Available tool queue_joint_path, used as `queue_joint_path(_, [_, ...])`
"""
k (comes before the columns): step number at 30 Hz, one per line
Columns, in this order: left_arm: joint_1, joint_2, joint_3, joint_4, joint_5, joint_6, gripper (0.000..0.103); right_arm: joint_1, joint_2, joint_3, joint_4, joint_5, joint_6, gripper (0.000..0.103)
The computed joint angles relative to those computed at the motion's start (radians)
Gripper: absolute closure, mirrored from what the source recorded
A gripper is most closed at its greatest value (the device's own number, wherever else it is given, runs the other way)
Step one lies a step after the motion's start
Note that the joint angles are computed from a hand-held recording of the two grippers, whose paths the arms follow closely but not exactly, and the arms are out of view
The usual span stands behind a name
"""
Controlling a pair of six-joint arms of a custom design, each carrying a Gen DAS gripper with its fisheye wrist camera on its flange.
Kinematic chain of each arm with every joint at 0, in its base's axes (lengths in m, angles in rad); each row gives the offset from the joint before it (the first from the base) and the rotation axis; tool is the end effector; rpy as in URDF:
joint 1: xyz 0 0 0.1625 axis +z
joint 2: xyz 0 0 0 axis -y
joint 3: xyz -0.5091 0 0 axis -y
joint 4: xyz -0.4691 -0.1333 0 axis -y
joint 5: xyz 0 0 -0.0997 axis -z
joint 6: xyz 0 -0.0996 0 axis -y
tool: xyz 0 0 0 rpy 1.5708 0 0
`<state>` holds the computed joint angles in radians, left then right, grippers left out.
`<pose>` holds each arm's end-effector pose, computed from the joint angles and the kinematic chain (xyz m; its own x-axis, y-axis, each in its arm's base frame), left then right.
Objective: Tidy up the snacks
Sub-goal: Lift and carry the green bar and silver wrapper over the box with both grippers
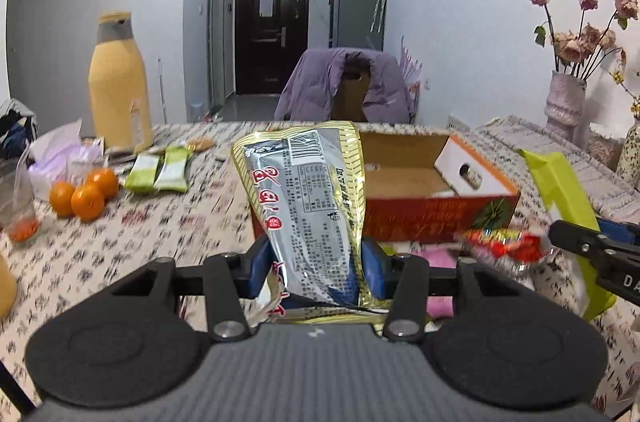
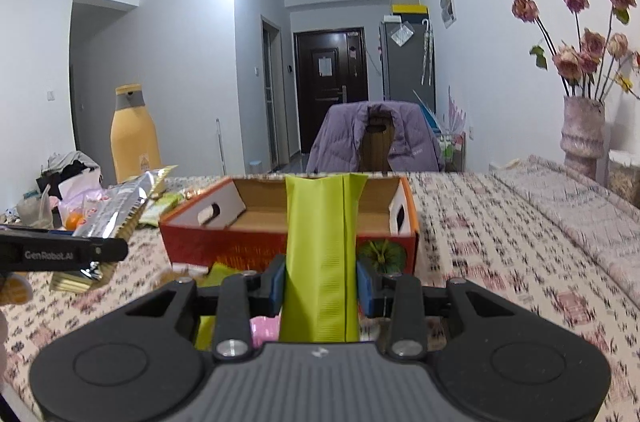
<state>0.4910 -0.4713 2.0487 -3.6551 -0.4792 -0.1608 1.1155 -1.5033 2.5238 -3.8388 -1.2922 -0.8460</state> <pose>-0.3893 -0.4595 -0.0672 -0.7130 0.1349 -0.6880 0.6654 0.4395 -0.6034 -0.0325 -0.4318 0.3347 -0.7531 -0.0886 0.6519 -0.6397 0.3303 -0.6940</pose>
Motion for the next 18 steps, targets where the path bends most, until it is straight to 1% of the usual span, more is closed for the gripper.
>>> queue_joint_path(3, [0.005,0.011,-0.040,-0.047,-0.001,0.074,0.055,0.036,0.011,-0.031,0.006,-0.012,0.012,0.069])
queue_joint_path(9, [0.019,0.027,-0.126,-0.101,-0.005,0.216,0.055,0.108,0.038,-0.103,0.028,-0.044,0.037,0.069])
queue_joint_path(13, [0.034,0.037,-0.186,-0.116,-0.010,0.294,0.055,0.156,0.061,-0.158,0.048,-0.076,0.052,0.069])
queue_joint_path(18, [0.061,0.046,-0.254,-0.098,-0.030,0.334,0.055,0.211,0.093,-0.238,0.102,-0.128,0.080,0.069])
